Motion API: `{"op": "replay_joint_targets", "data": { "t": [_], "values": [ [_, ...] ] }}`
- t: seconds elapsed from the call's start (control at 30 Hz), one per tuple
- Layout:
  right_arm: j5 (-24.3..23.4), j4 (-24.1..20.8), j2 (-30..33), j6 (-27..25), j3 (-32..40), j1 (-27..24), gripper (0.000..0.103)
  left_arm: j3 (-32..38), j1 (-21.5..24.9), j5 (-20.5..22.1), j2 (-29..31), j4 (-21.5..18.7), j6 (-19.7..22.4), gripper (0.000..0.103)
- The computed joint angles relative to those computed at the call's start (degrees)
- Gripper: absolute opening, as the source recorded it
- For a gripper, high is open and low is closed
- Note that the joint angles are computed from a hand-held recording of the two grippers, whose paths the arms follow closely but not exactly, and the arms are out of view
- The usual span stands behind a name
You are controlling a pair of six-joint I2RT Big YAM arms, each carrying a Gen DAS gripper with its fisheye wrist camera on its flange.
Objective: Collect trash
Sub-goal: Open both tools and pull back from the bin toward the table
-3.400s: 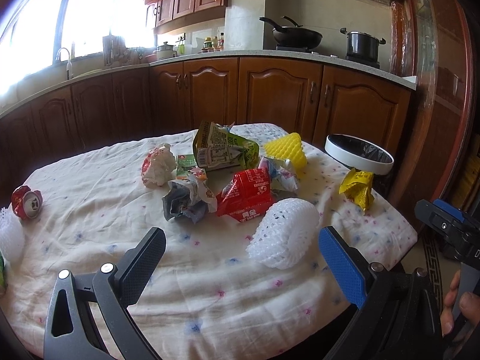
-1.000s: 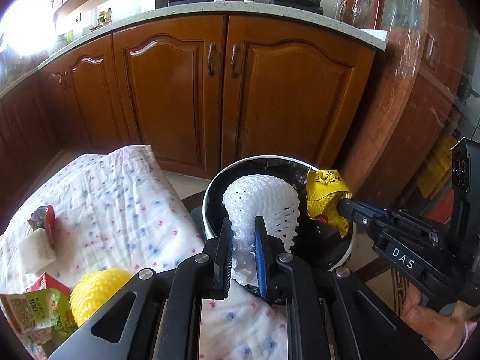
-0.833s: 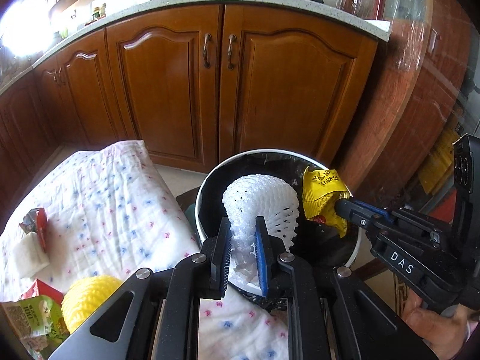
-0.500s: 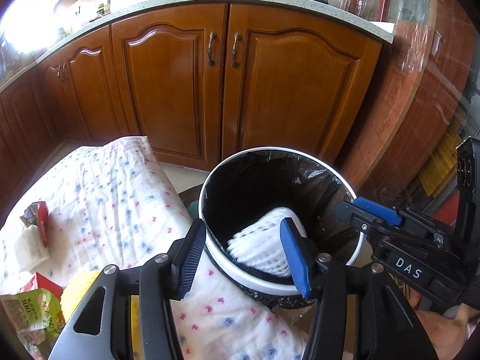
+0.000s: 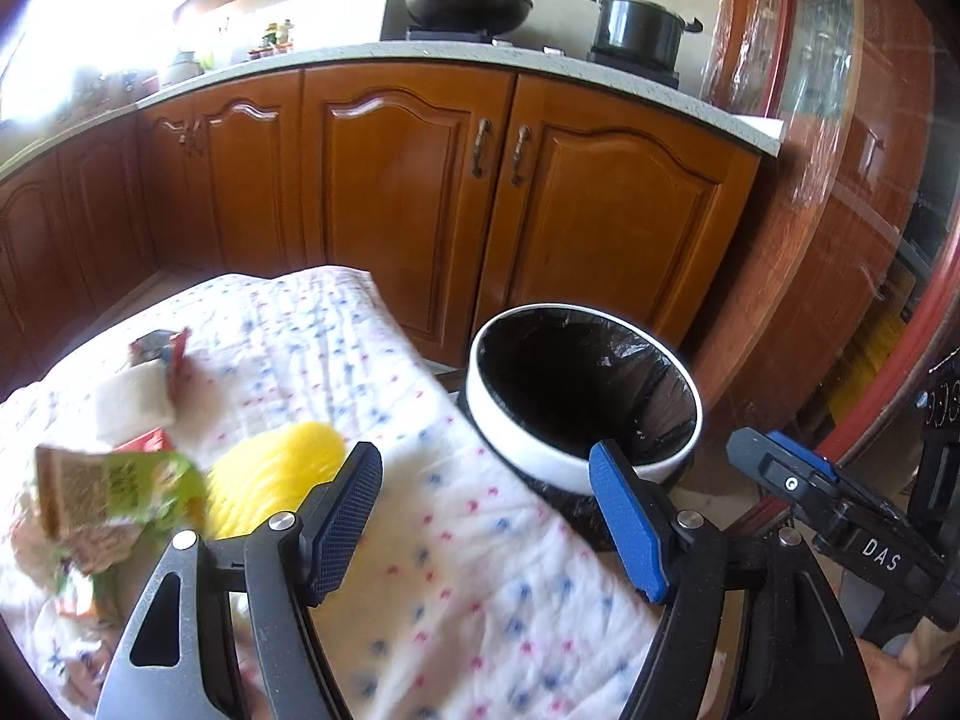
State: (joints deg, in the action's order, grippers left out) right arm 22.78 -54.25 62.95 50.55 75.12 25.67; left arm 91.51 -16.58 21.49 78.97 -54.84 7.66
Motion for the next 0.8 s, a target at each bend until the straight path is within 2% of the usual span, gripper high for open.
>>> {"op": "replay_joint_targets", "data": {
  "t": [0.17,0.4,0.63,0.8],
  "values": [
    [2.83,1.00,-1.16,3.68,-0.72,5.23,0.088,-6.60,5.84,1.93,-6.44,1.39,1.48,0.071],
    [1.93,5.90,0.46,5.74,-0.45,11.05,0.088,-10.72,15.76,5.74,-12.00,-0.62,2.93,0.071],
    [-2.15,9.18,5.85,3.58,3.19,14.14,0.088,-12.44,26.27,8.24,-14.63,-3.59,5.09,0.071],
    [-4.91,10.55,9.77,2.78,5.62,15.15,0.088,-11.79,30.21,8.78,-13.84,-5.29,4.73,0.071]
  ]
}}
